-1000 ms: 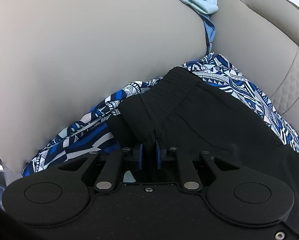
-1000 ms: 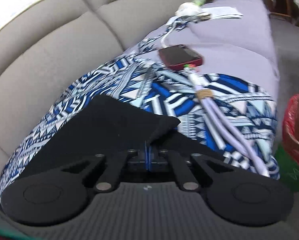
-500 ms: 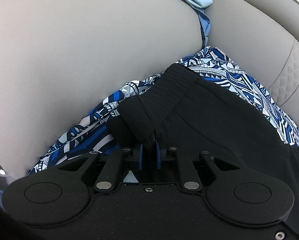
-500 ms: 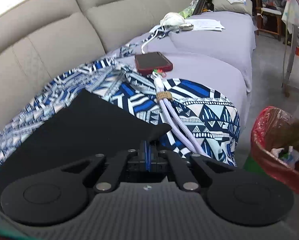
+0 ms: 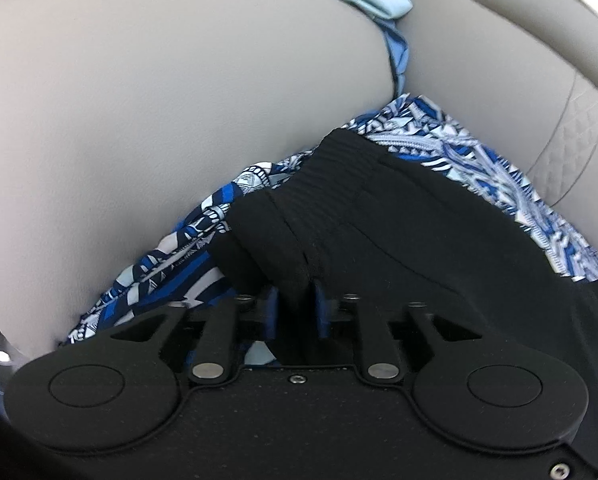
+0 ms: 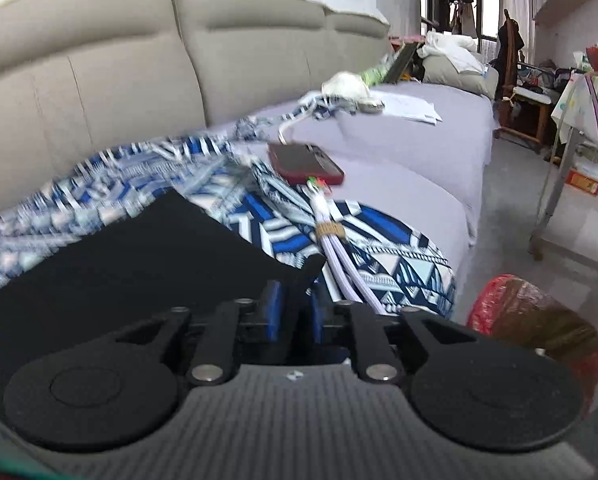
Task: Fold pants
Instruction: 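Open both tools and release the folded pants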
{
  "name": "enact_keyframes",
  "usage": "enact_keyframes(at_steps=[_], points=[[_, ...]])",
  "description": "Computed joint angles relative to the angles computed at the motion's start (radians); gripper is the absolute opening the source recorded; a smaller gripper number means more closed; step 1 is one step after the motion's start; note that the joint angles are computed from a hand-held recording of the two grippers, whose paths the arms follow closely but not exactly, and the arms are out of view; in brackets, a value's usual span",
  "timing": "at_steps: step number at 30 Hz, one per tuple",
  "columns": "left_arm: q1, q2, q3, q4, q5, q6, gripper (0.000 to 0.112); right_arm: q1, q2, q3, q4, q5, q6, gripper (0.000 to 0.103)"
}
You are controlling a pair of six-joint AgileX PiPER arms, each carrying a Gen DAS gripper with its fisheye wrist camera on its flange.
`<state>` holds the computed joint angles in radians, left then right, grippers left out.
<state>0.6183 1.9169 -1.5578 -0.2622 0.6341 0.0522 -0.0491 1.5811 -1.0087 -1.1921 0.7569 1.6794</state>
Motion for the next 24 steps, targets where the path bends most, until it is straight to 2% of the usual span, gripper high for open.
enact_keyframes(at_steps=[2,5,8,12,16,20,24], points=[[-0.008,-0.046,0.064,0.009,-0.06,-0.006,0.059,0.005,-0.038,0.032,-0.038,-0.061,0.04,0.052],[-0.065,-0.138,0.182,0.204,-0.188,-0.118,0.069,0.05,-0.086,0.076,-0.115,-0.135,0.104,0.059],[-0.089,-0.21,0.251,0.164,-0.239,-0.062,0.084,0.126,-0.106,0.093,-0.191,-0.204,0.173,0.067],[-0.145,-0.263,0.286,0.103,-0.258,-0.019,0.086,0.255,-0.071,0.045,-0.22,-0.282,0.2,0.074],[-0.242,-0.273,0.3,0.168,-0.286,-0.078,0.087,0.393,0.016,-0.035,-0.28,-0.358,0.248,0.08],[-0.327,-0.286,0.324,0.21,-0.303,-0.133,0.087,0.528,0.121,-0.124,-0.329,-0.373,0.281,0.083],[-0.388,-0.304,0.389,0.231,-0.371,-0.15,0.087,0.659,0.194,-0.169,-0.415,-0.338,0.333,0.085]])
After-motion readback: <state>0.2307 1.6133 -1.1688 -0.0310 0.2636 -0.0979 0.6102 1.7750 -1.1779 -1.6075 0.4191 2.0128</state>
